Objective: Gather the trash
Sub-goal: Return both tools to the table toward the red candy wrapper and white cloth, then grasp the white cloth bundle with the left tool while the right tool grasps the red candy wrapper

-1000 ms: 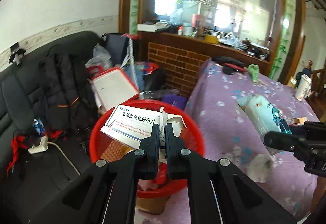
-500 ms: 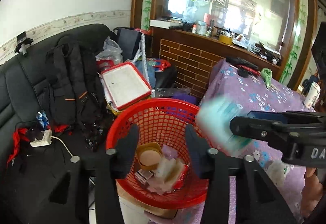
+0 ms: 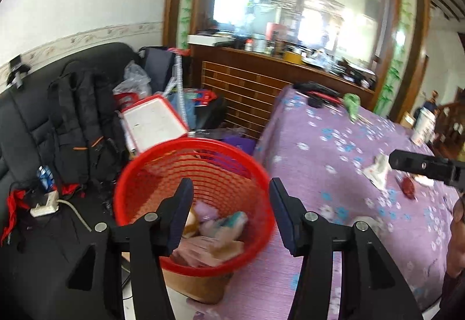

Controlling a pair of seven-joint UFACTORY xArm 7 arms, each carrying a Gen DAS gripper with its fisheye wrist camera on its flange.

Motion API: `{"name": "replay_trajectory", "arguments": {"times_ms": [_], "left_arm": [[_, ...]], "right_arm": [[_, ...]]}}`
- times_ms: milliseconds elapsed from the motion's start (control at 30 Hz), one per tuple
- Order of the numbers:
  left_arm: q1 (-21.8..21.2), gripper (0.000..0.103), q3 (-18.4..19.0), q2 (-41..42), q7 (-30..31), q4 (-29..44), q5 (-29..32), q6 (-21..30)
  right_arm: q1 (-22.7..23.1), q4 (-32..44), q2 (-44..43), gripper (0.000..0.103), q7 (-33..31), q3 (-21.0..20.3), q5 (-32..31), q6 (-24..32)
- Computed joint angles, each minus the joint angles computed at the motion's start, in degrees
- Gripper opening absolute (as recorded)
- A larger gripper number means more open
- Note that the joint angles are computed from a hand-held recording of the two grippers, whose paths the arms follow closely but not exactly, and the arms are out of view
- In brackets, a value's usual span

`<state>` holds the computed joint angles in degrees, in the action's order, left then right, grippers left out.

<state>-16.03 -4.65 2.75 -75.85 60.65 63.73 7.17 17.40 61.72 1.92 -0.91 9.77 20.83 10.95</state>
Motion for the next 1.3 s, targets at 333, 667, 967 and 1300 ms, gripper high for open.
{"name": "replay_trajectory", "arguments": {"times_ms": [333, 667, 967, 1300], "left_arm": [[-6.5, 0.061, -4.1, 6.3, 17.2, 4.1, -14.2, 0.3], [-12.6, 0.062, -6.4, 19.2, 35.0, 15.1, -30.1, 8.5], [-19.9, 0.052, -0.3, 26.1, 39.6, 24.5, -36.2, 12.0], [-23.4, 0.036, 4.1, 27.6, 39.1, 25.4, -38.4, 10.1]], "right_arm": [[0.5, -14.3, -10.7, 0.052, -4.4, -7.1, 10.7, -3.4], [-4.9, -20.4, -15.5, 0.056, 2.9, -12.6, 6.8, -2.2], [-13.9, -17.1, -10.3, 0.057, 9.2, -12.6, -2.1, 2.0], [-17.0, -11.4, 0.9, 0.057, 10.9, -9.4, -7.5, -0.5]]}}
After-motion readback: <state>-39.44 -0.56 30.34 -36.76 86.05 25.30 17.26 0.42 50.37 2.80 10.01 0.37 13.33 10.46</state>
